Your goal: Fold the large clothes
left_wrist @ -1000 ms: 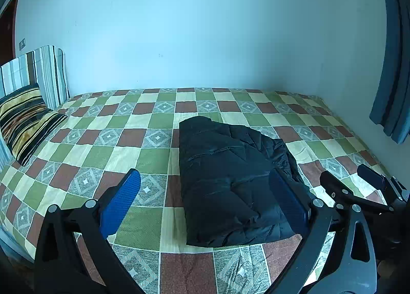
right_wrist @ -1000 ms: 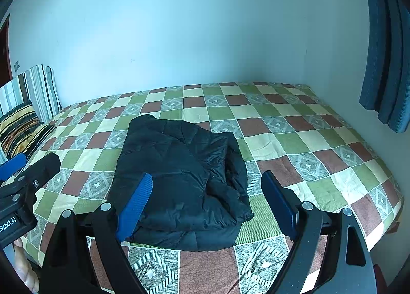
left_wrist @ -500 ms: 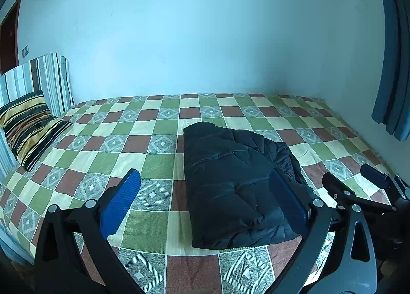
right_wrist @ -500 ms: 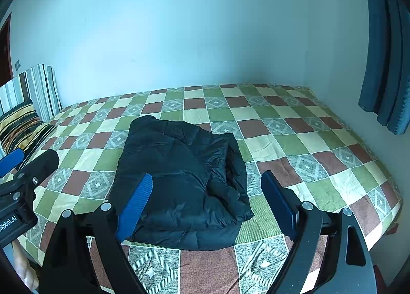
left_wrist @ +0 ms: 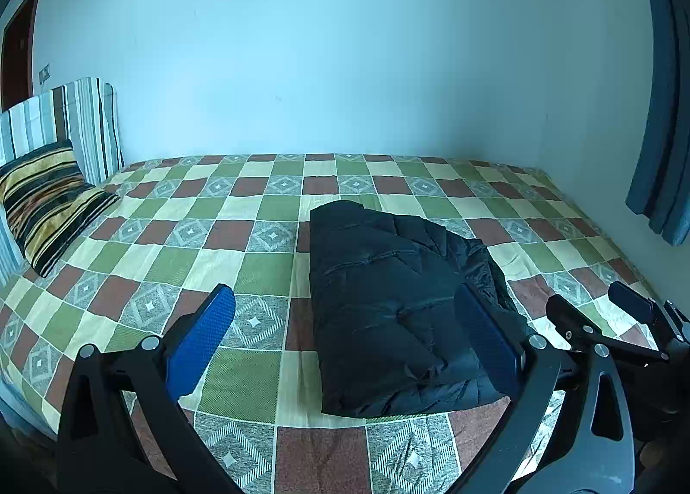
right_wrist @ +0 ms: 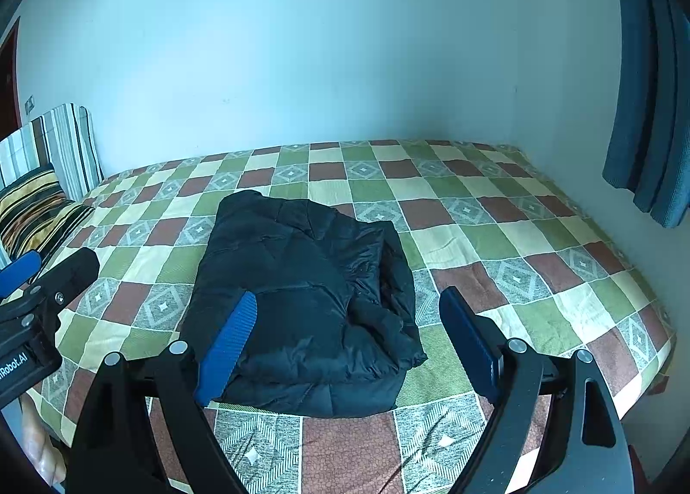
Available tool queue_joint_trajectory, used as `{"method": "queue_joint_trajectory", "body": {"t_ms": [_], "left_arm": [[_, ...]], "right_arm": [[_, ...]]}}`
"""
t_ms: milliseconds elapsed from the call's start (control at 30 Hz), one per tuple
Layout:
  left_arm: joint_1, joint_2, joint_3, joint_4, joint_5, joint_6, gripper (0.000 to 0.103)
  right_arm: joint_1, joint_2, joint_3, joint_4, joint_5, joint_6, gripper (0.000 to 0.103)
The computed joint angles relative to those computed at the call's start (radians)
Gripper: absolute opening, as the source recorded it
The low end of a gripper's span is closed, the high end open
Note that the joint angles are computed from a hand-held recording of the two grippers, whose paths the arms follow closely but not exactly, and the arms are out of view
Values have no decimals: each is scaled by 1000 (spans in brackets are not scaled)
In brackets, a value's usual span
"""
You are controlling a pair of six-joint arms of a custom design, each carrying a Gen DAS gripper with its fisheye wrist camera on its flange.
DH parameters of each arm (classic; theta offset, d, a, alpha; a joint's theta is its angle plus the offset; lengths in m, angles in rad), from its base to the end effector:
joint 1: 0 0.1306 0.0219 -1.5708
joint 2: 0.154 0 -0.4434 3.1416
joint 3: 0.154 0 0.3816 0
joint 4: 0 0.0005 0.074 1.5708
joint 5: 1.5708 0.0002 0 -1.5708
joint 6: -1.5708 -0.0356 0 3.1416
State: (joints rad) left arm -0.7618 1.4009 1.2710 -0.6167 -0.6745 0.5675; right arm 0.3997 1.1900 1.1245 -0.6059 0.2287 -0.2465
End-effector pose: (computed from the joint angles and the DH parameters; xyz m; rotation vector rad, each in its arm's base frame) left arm 0.3535 -0.3072 0.4552 -0.1169 2.1267 0.0134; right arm 0.3607 0.1431 0.4699 -0.0472 2.2230 0.0984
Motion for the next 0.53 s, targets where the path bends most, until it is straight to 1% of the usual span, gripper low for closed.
{"method": "queue_joint_trajectory", "body": {"t_ms": [67, 133, 267, 433, 533], "left_arm": [[3, 12, 11, -42, -11, 26, 101], [12, 14, 1, -22, 4, 4, 101], [22, 30, -2, -25, -14, 3, 101], [48, 44, -6, -21, 22, 1, 101], [78, 58, -11, -20, 51, 3, 101]], "right_arm": [[-1, 3, -1, -1, -3, 1, 85], [-3, 7, -1, 0, -7, 3, 85], [-9, 13, -6, 4, -12, 6, 85], [-31, 28, -8, 10, -20, 9, 85], [-61, 40, -14, 20, -28, 12, 85]]}}
